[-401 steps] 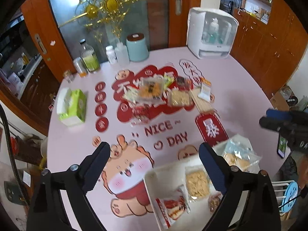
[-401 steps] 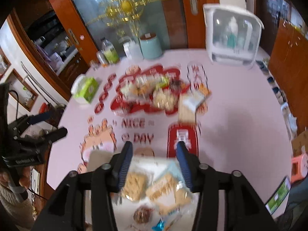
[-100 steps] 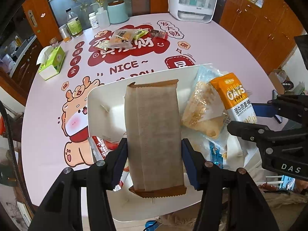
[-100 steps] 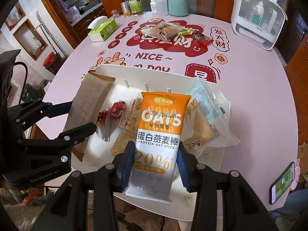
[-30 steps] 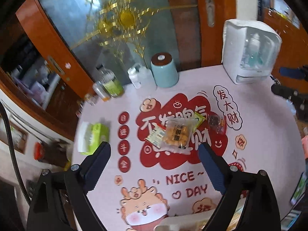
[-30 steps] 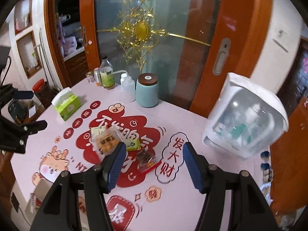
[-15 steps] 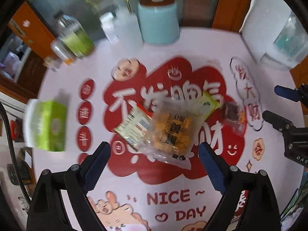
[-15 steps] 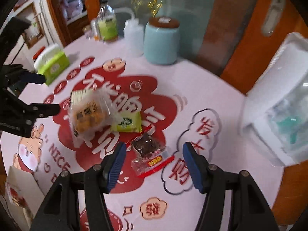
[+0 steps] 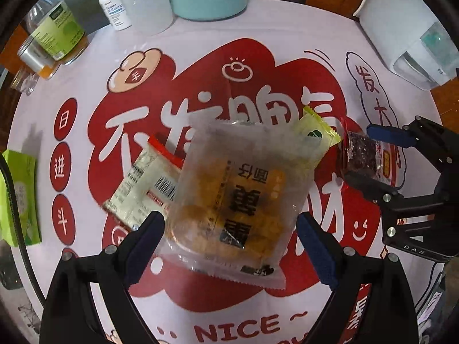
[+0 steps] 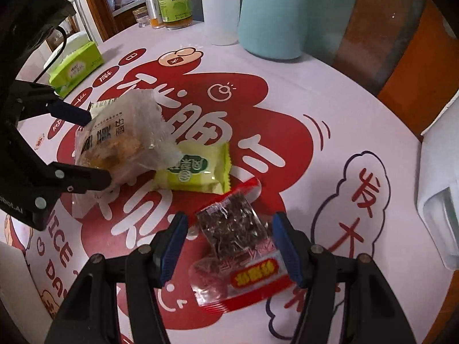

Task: Organize snacks
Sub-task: 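Grasp the dough bites bag with the left tool while the right grasps the jerky bag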

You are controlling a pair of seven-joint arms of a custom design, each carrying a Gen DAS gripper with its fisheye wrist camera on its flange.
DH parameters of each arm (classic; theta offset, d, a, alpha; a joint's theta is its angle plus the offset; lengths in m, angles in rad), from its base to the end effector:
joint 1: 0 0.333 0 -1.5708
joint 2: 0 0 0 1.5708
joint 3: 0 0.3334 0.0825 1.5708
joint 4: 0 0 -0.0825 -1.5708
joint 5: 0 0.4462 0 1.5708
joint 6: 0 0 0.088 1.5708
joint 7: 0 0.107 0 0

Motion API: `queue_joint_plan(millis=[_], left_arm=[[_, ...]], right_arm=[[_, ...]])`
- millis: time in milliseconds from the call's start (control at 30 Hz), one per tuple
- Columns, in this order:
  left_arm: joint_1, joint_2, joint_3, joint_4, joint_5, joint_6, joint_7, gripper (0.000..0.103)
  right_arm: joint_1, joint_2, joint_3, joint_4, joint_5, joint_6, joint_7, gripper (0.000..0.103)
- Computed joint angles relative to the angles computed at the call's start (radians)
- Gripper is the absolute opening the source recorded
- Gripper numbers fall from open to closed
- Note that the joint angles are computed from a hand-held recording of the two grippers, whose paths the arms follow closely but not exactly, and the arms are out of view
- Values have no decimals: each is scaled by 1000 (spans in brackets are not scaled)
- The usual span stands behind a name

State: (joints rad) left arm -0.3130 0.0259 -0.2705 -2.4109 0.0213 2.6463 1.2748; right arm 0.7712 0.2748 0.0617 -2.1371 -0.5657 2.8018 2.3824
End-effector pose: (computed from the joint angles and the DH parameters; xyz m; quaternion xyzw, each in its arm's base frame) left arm 0.4597 -0.3045 0.2919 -0.5885 0.8017 -0.0980 0.0380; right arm 0.4160 0.4942 0.2842 -0.8403 0.4903 -0.1276 0.1929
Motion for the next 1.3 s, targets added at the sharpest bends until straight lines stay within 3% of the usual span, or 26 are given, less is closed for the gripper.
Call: queue_joint_plan(millis=[167, 300, 400, 533, 600, 800, 900, 1200, 1300], left_arm=[[1, 18, -3, 9, -18, 12, 6, 94], [0, 44, -3, 31, 30, 0, -7, 94], [-1, 57, -4, 42, 57, -5, -28, 94], [-1, 79, -3, 57, 87, -4, -65, 94], [-5, 92, -2, 66, 117, -9, -91, 94], [-34, 121, 7, 70, 255, 4, -225, 79], [-31, 108, -1, 62, 254, 5, -246, 73], [-54, -79, -27, -22, 256, -82, -280, 72], [-79, -230, -27, -88, 216, -145, -235, 72]], right_arm=[[-16, 1, 15, -6, 32, 23, -72, 62], [-61, 1, 65, -20, 170, 41, -210, 63], [12, 9, 0, -7, 70, -12, -149, 63], [31, 17, -21, -8, 3, -6, -66, 63], [43, 12, -35, -13, -34, -2, -8, 51], [37, -13, -4, -26, -72, -56, 45, 46], [29, -31, 23, -48, -73, -66, 51, 45], [13, -172, 100, -150, -96, -87, 137, 45], [-2, -245, 147, -183, -104, -118, 164, 45]])
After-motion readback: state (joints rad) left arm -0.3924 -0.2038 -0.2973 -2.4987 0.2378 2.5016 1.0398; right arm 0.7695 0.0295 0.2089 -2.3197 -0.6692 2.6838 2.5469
